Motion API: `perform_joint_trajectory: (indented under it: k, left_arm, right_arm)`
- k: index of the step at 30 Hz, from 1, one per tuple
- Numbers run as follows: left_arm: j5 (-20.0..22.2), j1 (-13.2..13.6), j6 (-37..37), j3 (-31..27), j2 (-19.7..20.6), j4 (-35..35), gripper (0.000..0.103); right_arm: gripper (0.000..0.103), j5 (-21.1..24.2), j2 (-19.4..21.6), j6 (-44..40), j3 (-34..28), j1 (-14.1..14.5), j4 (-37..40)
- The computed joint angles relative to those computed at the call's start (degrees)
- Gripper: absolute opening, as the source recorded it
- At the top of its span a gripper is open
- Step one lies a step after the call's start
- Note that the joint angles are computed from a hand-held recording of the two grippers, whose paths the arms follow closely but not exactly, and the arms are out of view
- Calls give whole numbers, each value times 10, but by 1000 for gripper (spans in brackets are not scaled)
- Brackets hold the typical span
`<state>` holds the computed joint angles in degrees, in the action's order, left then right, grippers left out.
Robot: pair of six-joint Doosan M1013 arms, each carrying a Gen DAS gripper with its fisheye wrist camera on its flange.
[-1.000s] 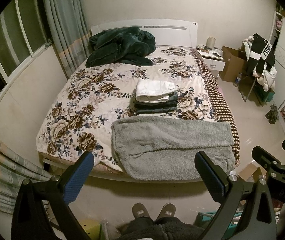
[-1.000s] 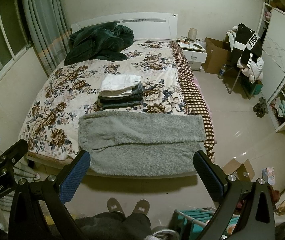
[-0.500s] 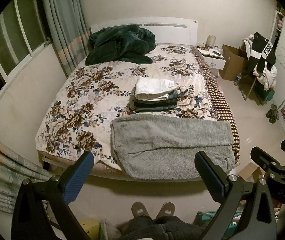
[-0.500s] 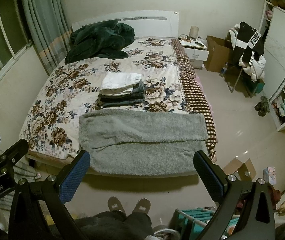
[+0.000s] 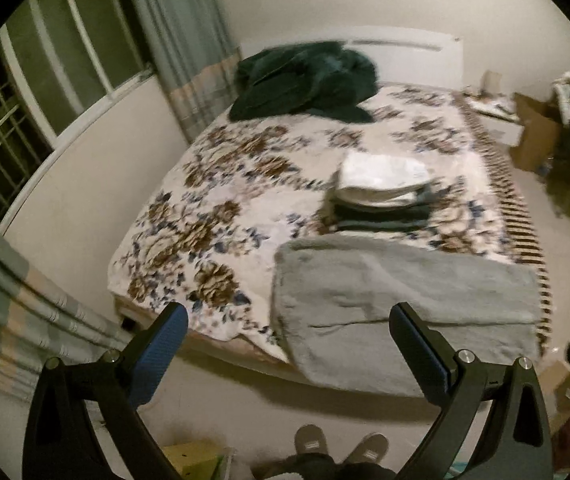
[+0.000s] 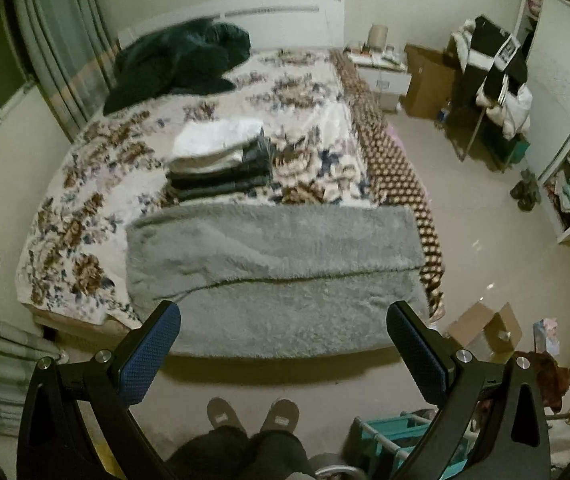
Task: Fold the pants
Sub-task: 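Lower both grippers onto the grey fleece item's edge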
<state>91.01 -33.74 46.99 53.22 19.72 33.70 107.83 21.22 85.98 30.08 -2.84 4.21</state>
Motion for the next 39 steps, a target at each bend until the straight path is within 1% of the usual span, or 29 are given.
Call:
perform_joint_trajectory:
  k: [1,4,5,7,11,14,15,18,20,22,23,25,26,29,30,31,33,34,37,39]
  left_arm:
    - [-2,3,-9,16,-1,-3,103]
    - [-4,29,-29,52,10,-36,103]
    - [-3,36,-37,64,14,-47,103]
    - [-9,56,-50,90,25,-75,103]
    - [-49,94,-76,145,51,-114,103]
    - [-72,120,-87,176,73,-150,103]
    - [-92,131,-93,191,81,-166,103]
    - [-132,149,-107,216,96,-180,103]
    - [-167,160,-115,234,102,-189,98]
    - [-214,172,-115,252,102,-211,83]
    - [-244,178,-108,265,99,-232,79]
    - [-282,188,-93,286,94,-260,49]
    - [-289,191,-83,295,91,-271,46]
    - [-266,199,-80,311,88,-262,46]
    - [-253,204,-90,320,83,-258,46]
    - [-251,208,-97,328,78,-260,46]
    - [-227,215,-115,337,69,-259,46]
    - [-223,217,-120,339,65,-262,46]
    - [-224,219,-148,325,52,-264,46]
    - [-242,214,-153,297,55,-255,46]
  right_arm:
    - [103,-19,-4,-1,28,2,-6]
    - [103,-67,-11,6,109,10,-22]
    - [103,-71,-7,15,126,15,-26]
    - [103,-94,-4,25,164,21,-26]
    - [103,-141,7,44,237,40,-48]
    - [103,-157,29,58,274,56,-66]
    - [103,-163,37,63,285,62,-72]
    - [103,-173,61,77,309,78,-86]
    - [103,-175,74,88,314,83,-85]
    - [103,-178,87,105,319,88,-89]
    - [103,-177,93,115,318,90,-90]
    - [103,-172,108,134,313,93,-90]
    - [103,-168,116,139,309,95,-91]
    - [103,-156,138,145,292,102,-96]
    - [103,-153,142,145,288,103,-94]
    - [103,-150,146,144,283,104,-93]
    - [103,-149,155,138,273,106,-93]
    - [103,-148,158,136,270,107,-93]
    - [103,-141,169,140,252,103,-81]
    - [103,-136,179,151,234,96,-68]
